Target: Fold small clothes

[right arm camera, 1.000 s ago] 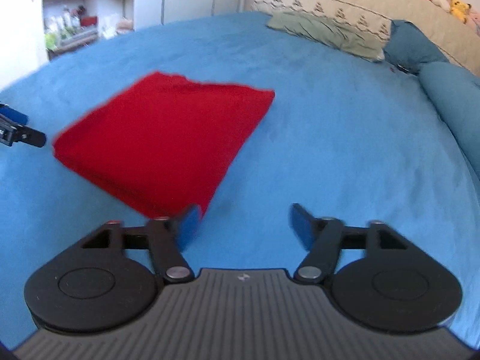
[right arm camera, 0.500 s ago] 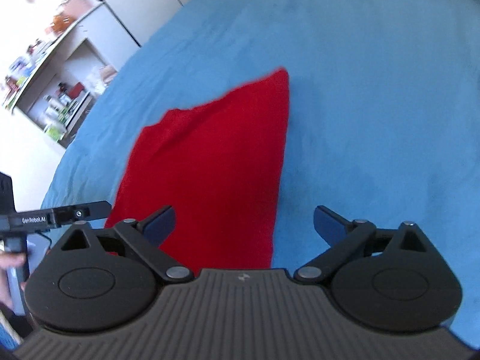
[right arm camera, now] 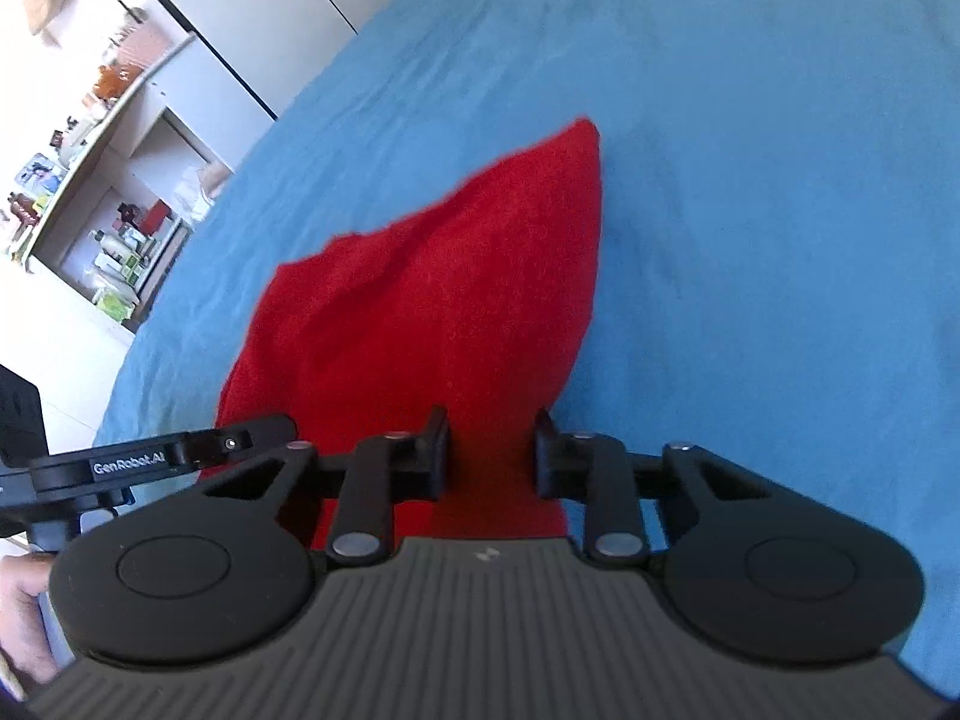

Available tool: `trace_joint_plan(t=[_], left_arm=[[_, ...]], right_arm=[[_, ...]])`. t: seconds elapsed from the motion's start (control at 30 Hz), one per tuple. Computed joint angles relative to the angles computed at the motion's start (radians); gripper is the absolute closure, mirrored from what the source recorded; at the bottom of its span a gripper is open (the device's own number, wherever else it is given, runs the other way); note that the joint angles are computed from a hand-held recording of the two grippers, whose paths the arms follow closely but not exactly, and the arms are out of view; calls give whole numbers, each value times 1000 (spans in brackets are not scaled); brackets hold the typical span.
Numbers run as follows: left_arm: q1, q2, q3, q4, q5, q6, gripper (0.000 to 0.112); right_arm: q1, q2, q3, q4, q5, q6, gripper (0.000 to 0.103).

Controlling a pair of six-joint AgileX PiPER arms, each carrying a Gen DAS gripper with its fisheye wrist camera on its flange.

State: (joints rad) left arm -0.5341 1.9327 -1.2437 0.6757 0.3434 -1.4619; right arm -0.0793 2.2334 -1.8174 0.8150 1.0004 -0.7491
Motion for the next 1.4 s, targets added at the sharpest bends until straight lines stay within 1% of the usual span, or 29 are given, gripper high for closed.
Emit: trace_joint_plan(t=[0.07, 0.13, 0.27, 0.37, 0.43, 0.5, 0.57, 0.6, 0.63, 0.67, 0.7, 0.73, 0.77, 0.8, 0.83, 0.87, 0.93, 1.03, 1.13, 1.2, 1.3, 1.4], left_arm=[[-49, -35, 1, 47, 36, -39, 86], [-117, -68, 2, 119, 77, -109, 86], [-297, -79, -32, 250, 184, -286, 86], [-428, -12, -113, 292, 277, -361, 86], [-494, 54, -188, 280, 332, -360, 86], [-533, 116, -248, 265, 360, -356, 86], [-552, 179, -317, 216, 390, -306, 86], [-564, 207, -350, 200, 422, -288, 85], [-573, 226, -376, 194, 459, -269, 82], [-582, 233, -390, 185, 490, -250, 80], [-587, 244, -416, 168, 530, -225, 73], [-596, 243, -422, 164, 558, -219, 61], [-607, 232, -408, 180, 582, -232, 52], [-622, 225, -399, 205, 613, -251, 33], [-637, 228, -401, 234, 647, -272, 23], [-649, 220, -388, 255, 673, -292, 22], [-657, 213, -376, 254, 712, -303, 22], [-653, 229, -377, 225, 736, -305, 22], [-642, 240, -352, 184, 723, -316, 22], [-627, 259, -352, 151, 699, -301, 22], [-625, 263, -321, 148, 669, -332, 22], [-629, 245, -312, 149, 672, -339, 24]], right_arm=[[-26, -56, 36, 17, 32, -25, 63], [-68, -124, 95, 34, 60, -87, 64], [-209, -262, 214, 35, 145, -215, 64], [-318, -360, 324, 29, 176, -341, 63], [-386, -402, 398, 21, 181, -412, 64], [-444, -426, 464, 2, 170, -474, 63], [-484, -422, 511, -23, 145, -516, 63], [-498, -419, 536, -23, 125, -542, 63], [-513, -413, 552, -17, 118, -569, 62], [-522, -411, 565, -11, 110, -589, 56], [-525, -417, 579, -5, 95, -594, 53], [-528, -426, 588, -2, 87, -589, 37], [-543, -432, 593, 12, 97, -605, 19], [-563, -445, 607, 46, 101, -650, 13], [-576, -466, 629, 72, 89, -697, 5], [-583, -481, 646, 85, 71, -733, 4], [-571, -505, 674, 88, 8, -766, 4], [-538, -520, 712, 78, -96, -762, 4], [-530, -491, 723, 69, -169, -743, 4], [-532, -459, 707, 54, -171, -713, 4], [-554, -421, 688, 45, -158, -694, 4], [-563, -427, 689, 56, -145, -689, 4]])
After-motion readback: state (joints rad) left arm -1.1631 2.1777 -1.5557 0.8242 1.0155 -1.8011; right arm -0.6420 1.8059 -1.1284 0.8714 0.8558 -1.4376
